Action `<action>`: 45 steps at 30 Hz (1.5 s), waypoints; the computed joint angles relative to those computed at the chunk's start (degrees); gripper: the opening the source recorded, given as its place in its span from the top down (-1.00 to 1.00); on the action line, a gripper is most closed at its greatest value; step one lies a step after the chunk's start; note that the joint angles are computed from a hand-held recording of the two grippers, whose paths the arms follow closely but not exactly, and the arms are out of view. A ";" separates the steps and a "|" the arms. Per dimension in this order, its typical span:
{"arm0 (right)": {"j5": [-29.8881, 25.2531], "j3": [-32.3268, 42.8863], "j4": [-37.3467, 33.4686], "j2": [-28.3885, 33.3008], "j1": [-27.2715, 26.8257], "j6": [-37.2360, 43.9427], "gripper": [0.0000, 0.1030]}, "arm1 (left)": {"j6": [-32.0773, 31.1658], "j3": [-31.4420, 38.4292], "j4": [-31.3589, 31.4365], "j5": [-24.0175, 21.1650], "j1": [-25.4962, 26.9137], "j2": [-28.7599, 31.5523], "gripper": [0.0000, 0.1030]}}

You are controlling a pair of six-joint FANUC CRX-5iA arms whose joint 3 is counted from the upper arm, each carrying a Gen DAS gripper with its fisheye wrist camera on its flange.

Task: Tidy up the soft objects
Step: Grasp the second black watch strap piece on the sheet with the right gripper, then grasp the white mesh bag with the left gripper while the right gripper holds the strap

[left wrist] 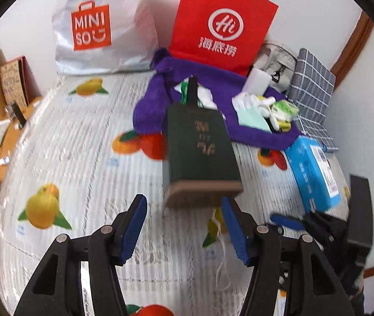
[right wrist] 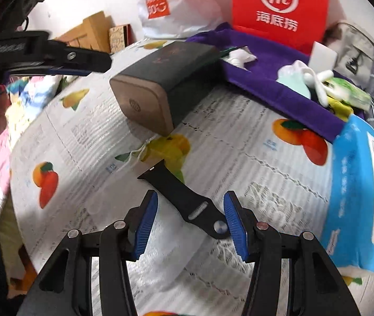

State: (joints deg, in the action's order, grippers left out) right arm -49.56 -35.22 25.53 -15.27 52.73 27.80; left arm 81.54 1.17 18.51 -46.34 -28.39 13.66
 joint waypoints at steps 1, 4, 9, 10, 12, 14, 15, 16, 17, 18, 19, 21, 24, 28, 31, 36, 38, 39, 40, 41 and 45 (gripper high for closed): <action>-0.62 0.67 -0.33 1.07 -0.15 1.24 -0.02 | -0.45 -0.57 0.29 0.05 0.16 -0.16 -0.11; -0.14 1.06 -0.34 1.70 -0.50 3.33 -0.02 | -2.17 -2.40 1.30 0.92 0.51 -0.91 -0.11; -1.59 3.81 -5.68 1.87 -3.01 7.62 0.39 | -5.36 -5.17 4.81 1.94 1.23 -1.94 -0.11; -1.36 4.17 -7.21 1.42 -3.79 7.98 0.45 | -5.83 -5.82 5.52 2.16 1.41 -2.24 -0.11; -0.51 4.38 -9.10 0.57 -4.87 7.33 0.55 | -6.84 -6.98 7.13 2.42 1.81 -2.71 -0.11; -0.63 4.97 -11.53 0.02 -5.96 7.46 0.93 | -8.12 -8.43 8.94 2.78 2.25 -3.35 -0.11; -0.50 4.82 -11.98 -0.35 -6.13 6.96 0.93 | -8.50 -8.85 9.42 2.89 2.38 -3.54 -0.11; -1.05 4.85 -11.72 -0.21 -5.80 6.92 0.93 | -8.92 -9.42 9.84 3.03 2.50 -3.91 -0.11; -2.10 4.92 -10.74 0.22 -5.01 6.61 0.92 | -9.16 -9.86 9.94 3.14 2.58 -4.24 -0.11; -2.51 4.73 -9.81 0.26 -4.46 5.97 0.90 | -9.39 -10.25 10.03 3.23 2.66 -4.54 -0.11; -2.53 4.36 -8.63 0.20 -3.86 5.09 0.85 | -9.48 -10.53 10.07 3.30 2.71 -4.79 -0.11; -1.82 4.05 -7.85 -0.12 -3.36 4.43 0.82 | -9.76 -11.30 10.24 3.48 2.86 -5.36 -0.11; -0.69 4.57 -7.61 0.72 -3.36 5.60 0.39 | -10.19 -12.29 10.63 3.68 3.15 -5.97 -0.11; -1.84 6.12 -8.58 3.64 -3.83 7.94 0.34 | -10.58 -12.92 10.92 3.66 3.38 -6.29 -0.11; -1.55 5.39 -5.39 4.10 -2.61 8.55 0.60 | -10.55 -13.12 11.24 3.70 3.47 -6.29 -0.11; -0.51 2.98 -0.03 1.83 -1.84 1.28 0.61 | -10.78 -13.57 11.28 3.63 3.39 -6.60 -0.11; 0.28 1.59 1.28 -0.49 -1.72 -1.75 0.61 | -9.52 -13.22 9.92 2.98 3.14 -6.48 -0.11; -0.18 1.12 2.12 -1.50 -1.30 -3.37 0.61 | -8.86 -12.93 9.37 2.62 3.02 -6.34 -0.11; -1.51 0.80 3.38 -2.33 -0.55 -5.51 0.61 | -8.26 -12.73 8.90 2.33 2.80 -6.24 -0.11; -3.06 0.52 4.41 -3.25 0.35 -7.68 0.61 | -8.17 -12.77 8.73 2.24 2.44 -6.23 -0.11; -7.75 -2.16 8.37 -7.47 4.85 -15.68 0.61 | -8.03 -12.48 7.34 2.41 0.57 -5.46 -0.12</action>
State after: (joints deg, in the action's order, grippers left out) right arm -57.31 -37.38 33.89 -22.75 57.58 12.13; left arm 73.51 -11.30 25.85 -43.93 -27.82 8.19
